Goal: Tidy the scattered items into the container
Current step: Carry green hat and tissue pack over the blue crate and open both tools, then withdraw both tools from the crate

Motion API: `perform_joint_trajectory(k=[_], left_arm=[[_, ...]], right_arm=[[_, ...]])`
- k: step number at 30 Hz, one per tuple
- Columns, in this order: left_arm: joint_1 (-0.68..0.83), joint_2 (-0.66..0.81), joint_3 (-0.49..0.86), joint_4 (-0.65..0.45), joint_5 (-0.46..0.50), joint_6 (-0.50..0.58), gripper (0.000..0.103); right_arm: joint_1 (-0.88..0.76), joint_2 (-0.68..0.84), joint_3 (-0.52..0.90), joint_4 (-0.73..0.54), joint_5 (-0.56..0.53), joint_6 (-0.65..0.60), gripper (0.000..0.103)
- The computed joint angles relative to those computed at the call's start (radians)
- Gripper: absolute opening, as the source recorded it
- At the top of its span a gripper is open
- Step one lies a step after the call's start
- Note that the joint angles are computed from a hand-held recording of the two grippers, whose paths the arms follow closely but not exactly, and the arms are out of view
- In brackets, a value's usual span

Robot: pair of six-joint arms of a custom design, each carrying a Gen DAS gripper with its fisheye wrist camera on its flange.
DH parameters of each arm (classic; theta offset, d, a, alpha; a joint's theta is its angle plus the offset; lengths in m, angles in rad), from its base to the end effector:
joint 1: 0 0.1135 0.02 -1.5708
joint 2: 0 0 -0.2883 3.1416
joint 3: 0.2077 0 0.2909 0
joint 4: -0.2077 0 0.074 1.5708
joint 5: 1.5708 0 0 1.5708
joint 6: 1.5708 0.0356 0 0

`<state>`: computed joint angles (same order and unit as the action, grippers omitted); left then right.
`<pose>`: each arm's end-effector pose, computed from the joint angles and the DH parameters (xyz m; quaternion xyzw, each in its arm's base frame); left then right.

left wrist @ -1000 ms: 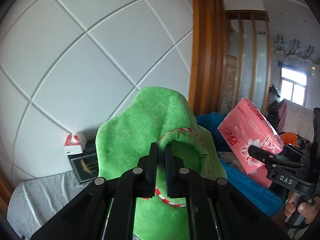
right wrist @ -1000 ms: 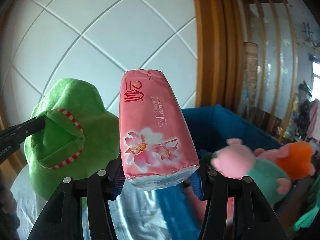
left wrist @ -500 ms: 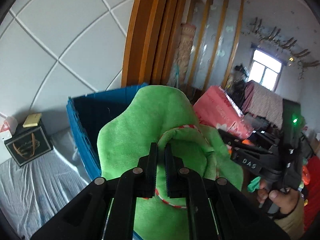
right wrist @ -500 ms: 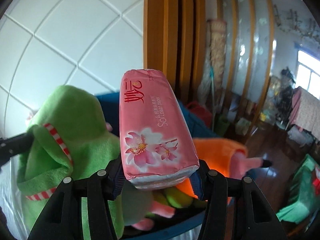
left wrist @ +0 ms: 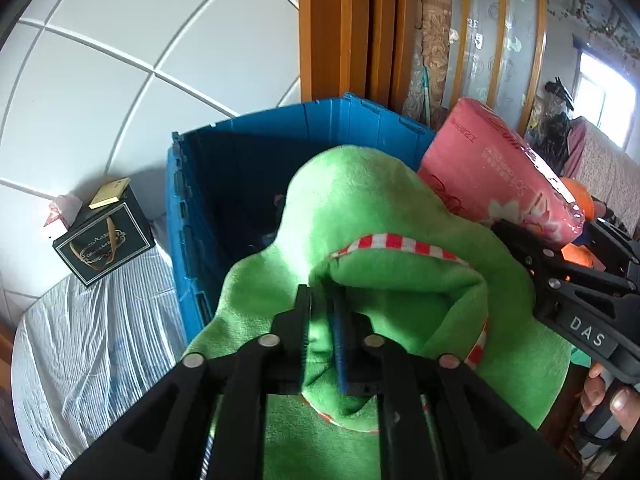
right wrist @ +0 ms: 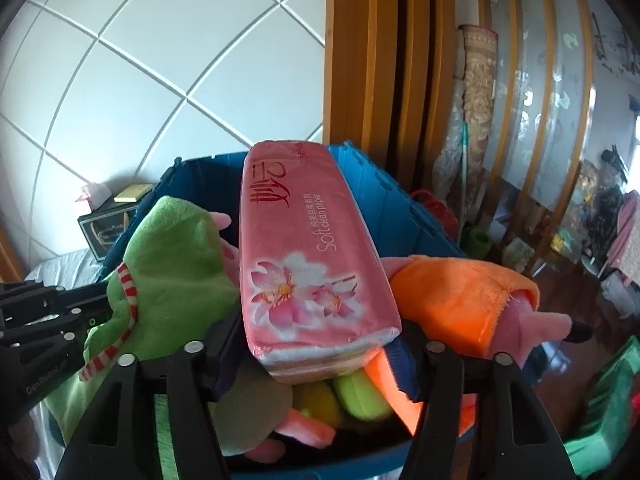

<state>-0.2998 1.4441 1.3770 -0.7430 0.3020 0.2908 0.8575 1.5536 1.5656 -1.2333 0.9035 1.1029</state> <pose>0.3275 -0.1123 0.3620 0.3206 0.8620 -0.1413 0.3664 0.2383 0.2326 0.3749 0.1838 0.8700 -0.1095 0.4442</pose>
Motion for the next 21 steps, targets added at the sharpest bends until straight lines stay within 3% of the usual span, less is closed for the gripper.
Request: perform_joint_trajectory(k=[1, 3, 7, 8, 9, 10, 12, 13, 14, 15, 16, 17, 21], left_arm=[[0.004, -0.006, 0.001, 0.01, -0.001, -0.009, 0.05], [0.017, -0.017, -0.008, 0.058, 0.001, -0.031, 0.078], [0.057, -0.057, -0.023, 0.09, 0.049, -0.039, 0.08], [0.064, -0.07, -0.025, 0.094, 0.057, -0.042, 0.08], [0.068, -0.081, -0.028, 0.096, 0.057, -0.042, 0.08], [0.072, -0.096, -0.034, 0.098, 0.056, -0.042, 0.08], [0.085, -0.12, -0.041, 0.089, 0.068, -0.039, 0.08], [0.09, -0.133, -0.048, 0.082, 0.074, -0.035, 0.08], [0.094, -0.149, -0.059, 0.079, 0.08, -0.032, 0.081], [0.1, -0.167, -0.072, 0.079, 0.087, -0.033, 0.087], [0.104, -0.188, -0.089, 0.084, 0.087, -0.04, 0.098], [0.106, -0.217, -0.11, 0.092, 0.083, -0.052, 0.103], [0.142, -0.321, -0.182, 0.082, 0.111, -0.082, 0.103]], right_arm=[[0.002, -0.009, -0.004, 0.019, 0.008, -0.008, 0.081], [0.026, -0.042, -0.018, 0.046, 0.027, -0.018, 0.1], [0.085, -0.008, 0.047, -0.095, 0.127, 0.094, 0.101], [0.087, -0.008, 0.052, -0.105, 0.129, 0.103, 0.087], [0.084, -0.018, 0.042, -0.081, 0.117, 0.083, 0.058], [0.07, -0.043, 0.013, -0.012, 0.081, 0.028, 0.049], [0.053, -0.056, -0.011, 0.04, 0.035, -0.021, 0.047], [0.057, -0.046, -0.008, 0.039, 0.046, -0.033, 0.049], [0.064, -0.049, -0.017, 0.055, 0.053, -0.047, 0.066], [0.076, -0.064, -0.036, 0.087, 0.06, -0.06, 0.092], [0.088, -0.079, -0.052, 0.102, 0.072, -0.063, 0.1], [0.111, -0.081, -0.047, 0.085, 0.102, -0.043, 0.102], [0.222, -0.054, 0.027, -0.097, 0.208, 0.147, 0.103]])
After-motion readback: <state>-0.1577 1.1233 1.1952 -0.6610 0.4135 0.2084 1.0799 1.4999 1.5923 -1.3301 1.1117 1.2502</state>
